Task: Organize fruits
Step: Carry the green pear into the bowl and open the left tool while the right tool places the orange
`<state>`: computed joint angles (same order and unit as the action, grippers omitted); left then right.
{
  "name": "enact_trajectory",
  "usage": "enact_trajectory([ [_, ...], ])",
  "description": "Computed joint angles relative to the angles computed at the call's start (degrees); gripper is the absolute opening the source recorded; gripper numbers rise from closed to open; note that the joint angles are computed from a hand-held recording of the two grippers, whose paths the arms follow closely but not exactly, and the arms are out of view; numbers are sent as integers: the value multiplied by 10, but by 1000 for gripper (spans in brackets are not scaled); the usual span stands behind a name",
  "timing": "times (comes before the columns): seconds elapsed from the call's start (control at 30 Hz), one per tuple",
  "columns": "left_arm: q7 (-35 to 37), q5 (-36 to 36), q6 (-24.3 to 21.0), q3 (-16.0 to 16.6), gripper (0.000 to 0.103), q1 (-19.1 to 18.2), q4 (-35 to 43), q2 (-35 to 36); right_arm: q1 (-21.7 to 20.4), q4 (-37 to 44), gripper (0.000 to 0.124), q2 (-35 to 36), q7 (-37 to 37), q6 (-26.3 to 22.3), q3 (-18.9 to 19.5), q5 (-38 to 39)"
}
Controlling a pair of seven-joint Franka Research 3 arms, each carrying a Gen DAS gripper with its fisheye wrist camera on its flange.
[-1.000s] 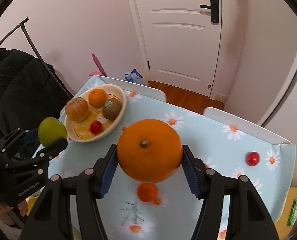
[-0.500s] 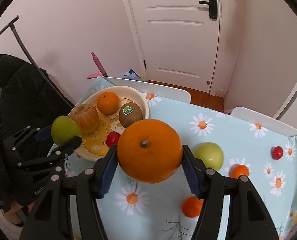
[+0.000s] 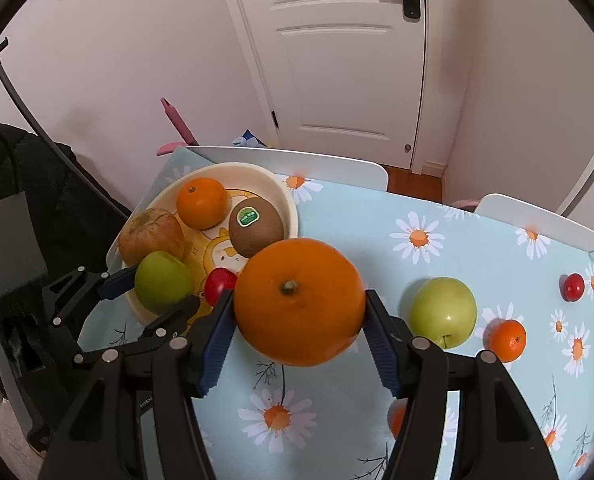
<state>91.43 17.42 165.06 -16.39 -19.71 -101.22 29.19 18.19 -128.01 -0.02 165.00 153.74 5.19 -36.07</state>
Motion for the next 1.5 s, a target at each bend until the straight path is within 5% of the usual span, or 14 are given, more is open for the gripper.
enact_trajectory([
  [0.13, 8, -22, -7, -19, 61, 15, 4, 4, -3, 0, 58, -2, -13, 0, -3, 5],
  [0.23, 22, -48, 10, -37, 103, 34, -12, -9, -6, 1, 58, -6, -24, 0, -2, 7],
  [0.3, 8, -44, 38, -27, 103, 29, -34, -27, -8, 1, 58, -8, -36, 2, -2, 12],
  [0.93, -147, 15, 32, 44, 103, 6, -91, -100, 13, 75, 58, 66, -254, 54, -18, 139],
  [1.27, -228, 72, 27, 63, 103, 2, -111, -114, 39, 138, 58, 142, -396, 78, -40, 232],
  [1.5, -263, 92, 38, 62, 103, 10, -125, -119, 68, 158, 58, 167, -422, 85, -68, 239],
])
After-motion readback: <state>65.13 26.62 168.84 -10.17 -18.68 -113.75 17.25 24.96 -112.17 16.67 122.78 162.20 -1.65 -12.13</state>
